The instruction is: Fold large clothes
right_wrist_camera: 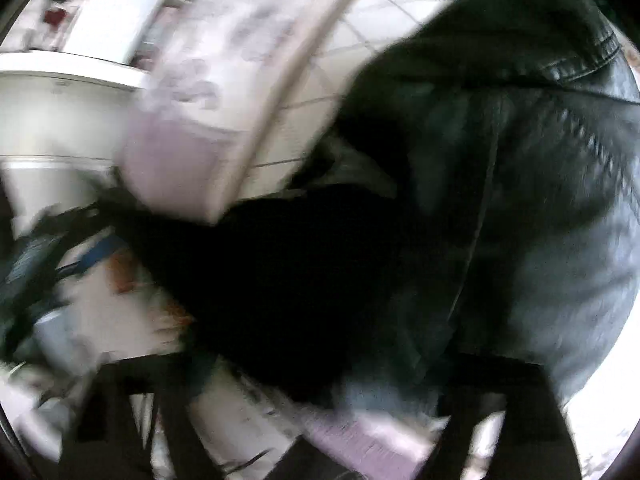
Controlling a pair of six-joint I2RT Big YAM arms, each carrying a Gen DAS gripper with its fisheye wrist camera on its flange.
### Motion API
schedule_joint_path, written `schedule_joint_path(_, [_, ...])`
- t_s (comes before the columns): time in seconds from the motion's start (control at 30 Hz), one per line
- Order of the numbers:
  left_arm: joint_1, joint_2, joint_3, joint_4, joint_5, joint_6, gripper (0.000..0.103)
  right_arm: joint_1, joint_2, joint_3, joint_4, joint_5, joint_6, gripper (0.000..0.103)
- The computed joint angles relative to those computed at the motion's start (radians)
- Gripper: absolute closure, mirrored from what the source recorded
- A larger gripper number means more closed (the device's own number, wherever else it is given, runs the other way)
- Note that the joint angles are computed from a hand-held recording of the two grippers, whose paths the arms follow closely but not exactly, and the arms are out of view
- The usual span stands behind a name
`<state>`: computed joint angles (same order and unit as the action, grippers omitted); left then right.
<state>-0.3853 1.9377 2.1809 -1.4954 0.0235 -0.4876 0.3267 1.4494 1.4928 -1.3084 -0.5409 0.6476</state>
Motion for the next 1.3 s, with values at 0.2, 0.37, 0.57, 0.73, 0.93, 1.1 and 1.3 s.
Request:
schedule_joint_path(0.2, [-0.07, 0.053, 0.088, -0.006, 0.02, -0.009, 0.0, -0.169, -0.092, 0.076, -0.127, 0.058, 0.051, 0.008])
schedule_joint_path(0.37, [-0.135, 0.094, 0.046, 0.014, 0.012, -0.017, 0.0, -0.275, 0.104, 0.209, -0.193, 0.186, -0.091, 0.073])
schedule_joint_path(0.57, [-0.194, 0.151, -0.04, -0.017, -0.06, 0.031, 0.0, -0.222, 0.389, 0.378, -0.29, 0.279, -0.246, 0.07])
schedule_joint_path(0.73, [-0.182, 0.112, -0.095, 0.009, -0.012, -0.019, 0.0, -0.224, 0.37, 0.429, -0.328, 0.166, -0.342, 0.022])
schedule_joint_path(0.93, [-0.18, 0.02, -0.155, 0.092, -0.014, -0.087, 0.0, -0.405, 0.153, 0.091, -0.129, 0.057, -0.214, 0.016])
schedule_joint_path(1.1, [-0.194, 0.021, -0.148, 0.062, -0.027, -0.103, 0.0, -0.485, 0.111, -0.235, 0.191, -0.335, -0.097, 0.011])
schedule_joint_path(1.3, [-0.221, 0.017, -0.139, 0.033, -0.082, -0.08, 0.0, -0.421, -0.113, -0.426, 0.479, -0.101, 0.316, 0.037])
